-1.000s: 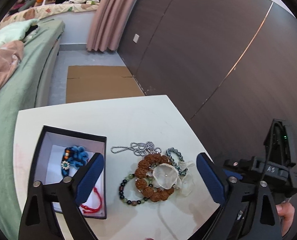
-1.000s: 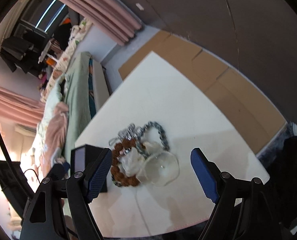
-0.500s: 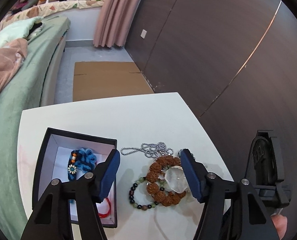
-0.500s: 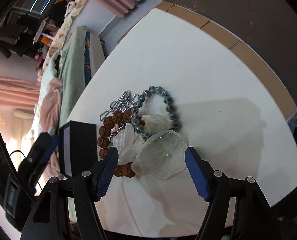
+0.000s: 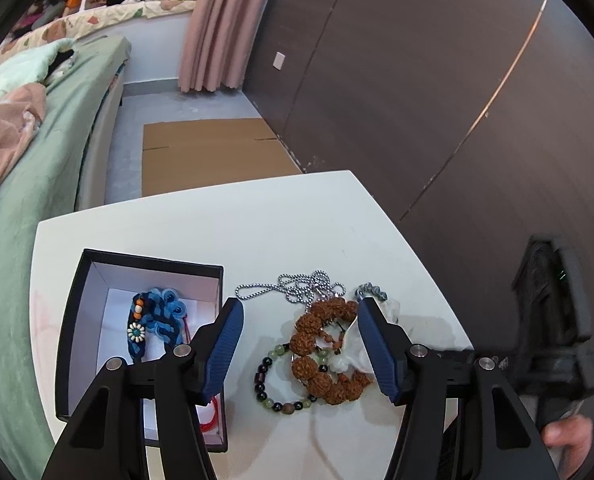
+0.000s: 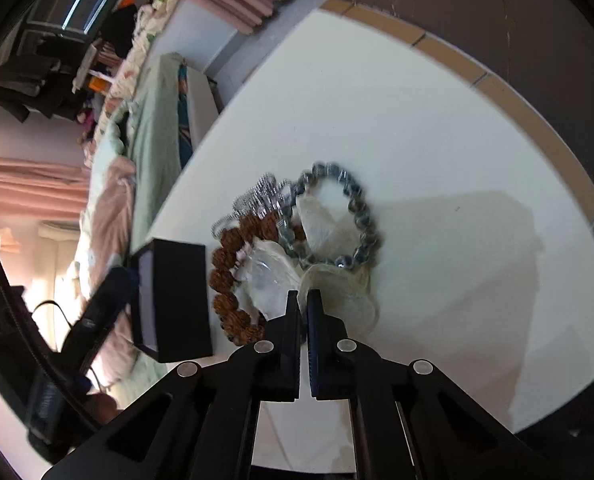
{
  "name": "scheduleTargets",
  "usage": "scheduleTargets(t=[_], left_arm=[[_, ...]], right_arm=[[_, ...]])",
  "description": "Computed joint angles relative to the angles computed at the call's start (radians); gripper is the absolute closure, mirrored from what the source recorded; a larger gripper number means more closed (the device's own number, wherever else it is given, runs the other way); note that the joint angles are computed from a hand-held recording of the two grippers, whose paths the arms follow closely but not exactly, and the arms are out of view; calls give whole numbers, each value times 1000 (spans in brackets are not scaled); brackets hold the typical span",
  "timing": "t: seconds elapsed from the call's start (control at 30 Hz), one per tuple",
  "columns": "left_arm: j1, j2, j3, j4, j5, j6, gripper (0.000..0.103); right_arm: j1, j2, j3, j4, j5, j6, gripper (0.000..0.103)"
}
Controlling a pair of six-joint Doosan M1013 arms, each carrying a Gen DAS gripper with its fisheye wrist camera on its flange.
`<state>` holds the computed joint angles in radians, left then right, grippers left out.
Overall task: Organize jewelry
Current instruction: 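Grasp the white cloth pouch with the right gripper while the left gripper grasps the brown bead bracelet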
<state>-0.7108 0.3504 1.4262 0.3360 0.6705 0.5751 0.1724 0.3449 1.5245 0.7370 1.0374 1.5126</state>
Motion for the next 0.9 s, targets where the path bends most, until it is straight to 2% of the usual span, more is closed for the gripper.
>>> scheduleTargets(t=[0.2,0.27,0.37,0.53,0.63,0.77,0.9], left_arm=[[-11,9,-9,-4,9,37,44],[-14,17,-17,-19,18,71,53],[-17,29,-29,-51,24,118,62],[-24,55,-57,-52,65,158,63],[-35,73,-73,23,103,121,77],[-28,86,-76,1,100,135,77],[-26,102,-91,15,135,138,77]], right_arm=[[-30,-43,28,89,-69,-57,99],[-36,-54,34,107,-98,-72,99],[-44,-63,40,131,-126,-87,99],[-49,-70,41,129,-145,-92,99],[-49,-66,35,107,-140,-83,99],[-50,-58,30,99,-131,-70,99],[-48,-57,28,86,-132,-66,99]])
